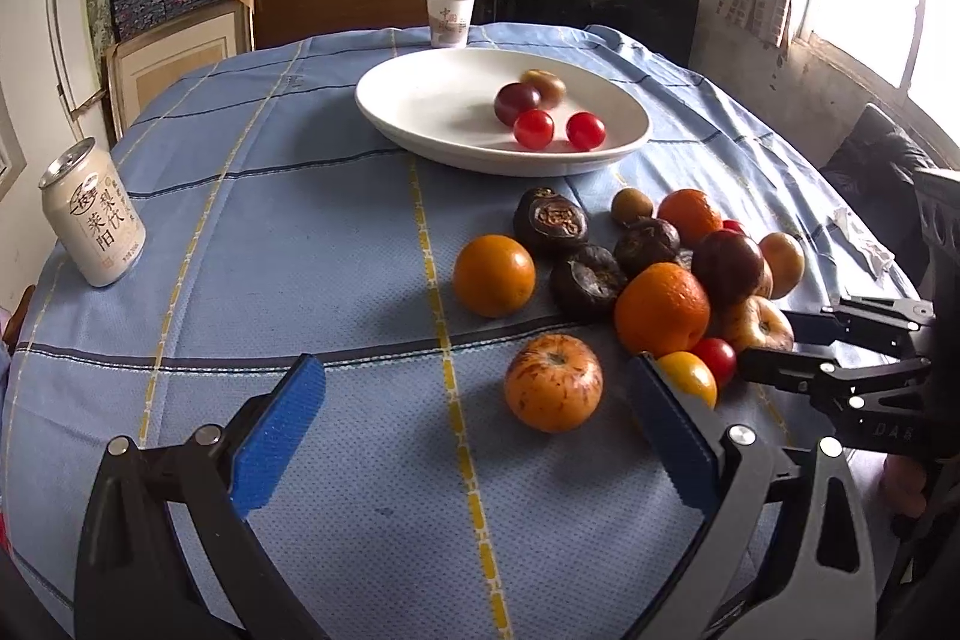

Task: Organize fruits
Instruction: 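Grasp the orange-red apple with the left tool while the right holds its apple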

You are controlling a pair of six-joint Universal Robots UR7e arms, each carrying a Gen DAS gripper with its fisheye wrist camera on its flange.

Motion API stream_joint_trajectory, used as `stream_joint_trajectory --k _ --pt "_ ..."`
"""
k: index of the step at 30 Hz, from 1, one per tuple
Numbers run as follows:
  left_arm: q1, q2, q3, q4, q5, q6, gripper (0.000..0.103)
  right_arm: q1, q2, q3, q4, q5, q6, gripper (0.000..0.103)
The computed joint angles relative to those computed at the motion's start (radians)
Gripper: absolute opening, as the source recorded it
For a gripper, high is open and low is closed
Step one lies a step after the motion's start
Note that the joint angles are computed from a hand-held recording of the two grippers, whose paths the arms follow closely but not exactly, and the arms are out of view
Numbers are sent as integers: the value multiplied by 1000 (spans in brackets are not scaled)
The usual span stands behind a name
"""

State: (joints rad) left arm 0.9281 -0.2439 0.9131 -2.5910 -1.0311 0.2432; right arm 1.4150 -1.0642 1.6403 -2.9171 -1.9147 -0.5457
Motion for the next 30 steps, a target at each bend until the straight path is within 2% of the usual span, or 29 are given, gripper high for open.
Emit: stream_joint_trajectory --k 3,6,8,10,13,20,27,30 --pt "1 -1 -2 15 -21 7 98 -2 -9 12 -8 5 -8 42" --pt "3 1 -6 27 -39 10 98 -18 -39 36 -19 51 10 42" --pt "5 3 -15 48 -55 5 91 -35 -63 56 -26 93 25 42" --pt "10 9 -37 91 -74 -11 76 -54 -80 66 -15 133 39 42" --pt "18 19 -66 136 -90 -39 66 -75 -87 69 -6 157 79 42" --pt "27 33 -101 191 -125 -54 64 -85 -95 76 -5 209 65 42" --pt "29 64 -157 260 -146 -62 47 -95 -100 73 9 237 74 42" --pt "29 68 -162 262 -146 -62 46 -100 -103 75 11 251 72 42"
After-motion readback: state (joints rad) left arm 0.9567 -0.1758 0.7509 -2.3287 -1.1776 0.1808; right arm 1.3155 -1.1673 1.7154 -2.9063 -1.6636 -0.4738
